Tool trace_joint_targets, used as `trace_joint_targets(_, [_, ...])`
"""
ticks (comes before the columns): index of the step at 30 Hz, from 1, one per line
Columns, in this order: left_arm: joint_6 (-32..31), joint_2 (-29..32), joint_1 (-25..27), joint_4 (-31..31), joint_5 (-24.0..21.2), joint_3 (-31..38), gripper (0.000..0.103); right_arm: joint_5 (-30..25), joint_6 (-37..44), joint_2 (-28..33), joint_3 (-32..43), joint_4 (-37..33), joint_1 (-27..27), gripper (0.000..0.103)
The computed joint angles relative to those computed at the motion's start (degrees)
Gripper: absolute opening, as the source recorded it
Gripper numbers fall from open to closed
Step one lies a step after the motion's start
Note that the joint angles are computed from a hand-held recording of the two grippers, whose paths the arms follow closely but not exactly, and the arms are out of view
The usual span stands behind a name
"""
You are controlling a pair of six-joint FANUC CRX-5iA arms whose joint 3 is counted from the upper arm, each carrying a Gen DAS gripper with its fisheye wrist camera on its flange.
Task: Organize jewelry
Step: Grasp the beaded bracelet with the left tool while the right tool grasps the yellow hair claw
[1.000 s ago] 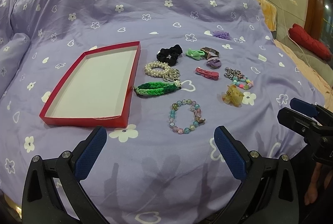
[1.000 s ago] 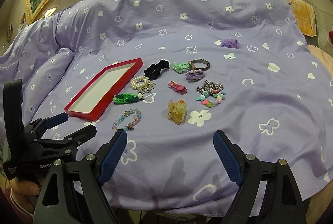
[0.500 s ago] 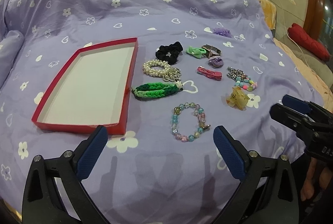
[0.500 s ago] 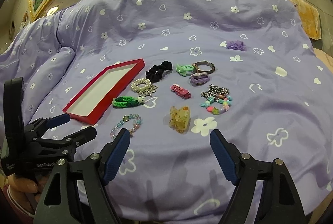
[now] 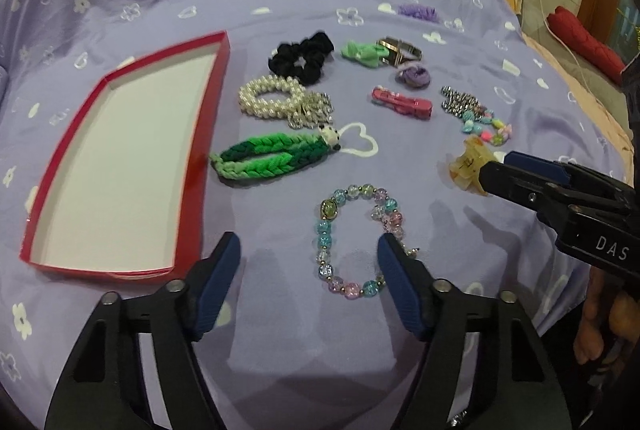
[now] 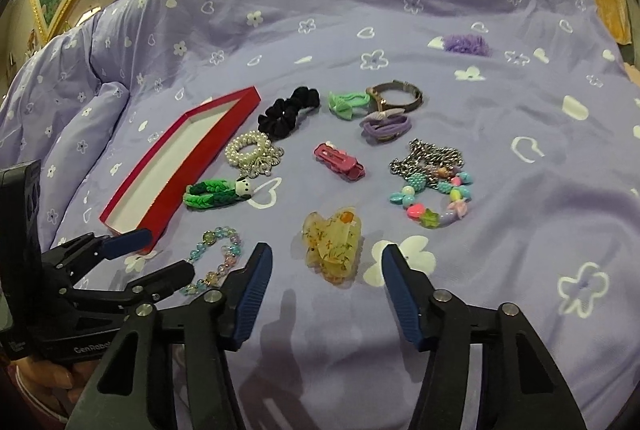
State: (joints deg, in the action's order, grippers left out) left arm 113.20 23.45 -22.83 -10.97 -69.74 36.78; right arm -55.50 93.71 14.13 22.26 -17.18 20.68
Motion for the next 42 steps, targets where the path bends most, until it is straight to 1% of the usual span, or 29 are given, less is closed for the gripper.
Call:
trace_joint_targets(1, [-0.6,0.3,0.3,1.0,0.0,0.0,0.061,-0.5,0.1,0.5,0.5,-0.1,0.0,0.056])
trace_joint_targets(3, [-2.0,0.8,0.9,3.0,-0.1,0.0,0.052,-1.2,0.3,1.2,1.4,-0.3,0.0,0.056])
trace_joint_targets(4, [-2.6,1.0,1.1,3.7,-0.2,0.1,0.050,-1.6,0.4,1.6,1.8,-0.3,0.0,0.056])
trace_joint_targets(5, [-3.2,1.2,1.3,4.4,-0.1,0.2,0.045,-2.0,0.4,2.0,2.3,-0.3,0.0,0.055])
trace_joint_targets(6, [-3.9,1.3,1.6,5.3,0.0,0.1,0.036,-2.3,0.3,2.5,2.8,-0.3,0.0,0.053])
trace_joint_targets(7, [-4.6,1.5,1.9,6.4,0.3,0.0,0.032,-2.8,0.2,2.9,3.3,-0.3,0.0,0.051])
trace_joint_targets(9, [-5.8,1.7,2.4,8.1,0.8,-0.3,0.012,-3.5,0.0,3.7,4.1,-0.1,0.1,0.041])
trace_joint_targets(10, [-6.6,1.8,2.6,9.0,1.2,-0.4,0.007,-3.9,-0.1,4.1,4.5,0.0,0.0,0.038])
trace_joint_targets(11, [-7.3,1.7,2.8,9.8,1.6,-0.8,0.007,-4.1,-0.1,4.5,4.9,0.0,0.0,0.032])
trace_joint_targets(12, [-7.5,1.7,2.7,9.7,1.9,-0.8,0.007,-4.3,-0.2,4.8,5.1,0.2,0.0,0.031])
trace_joint_targets(17, [-8.6,-0.6,4.0,13.3,5.9,-4.6,0.007,-4.2,0.0,4.7,5.3,-0.9,-0.4,0.030])
trace_joint_targets(21, [-8.1,-2.3,4.6,13.8,7.9,-5.9,0.007,-4.3,0.8,4.2,5.4,-1.6,-0.4,0.030])
trace_joint_targets(26, [-7.5,-4.2,5.0,13.4,9.3,-6.6,0.007,-4.7,1.6,3.8,6.2,-2.6,-0.1,0.030])
trace_joint_targets(34, [-6.2,-7.7,6.1,12.0,11.4,-8.3,0.007,-5.8,3.1,4.2,9.6,-4.6,1.1,0.030])
trace_joint_targets(42, [-3.4,-11.6,9.1,9.6,12.5,-10.4,0.007,-8.3,5.1,7.0,15.4,-6.8,3.5,0.030])
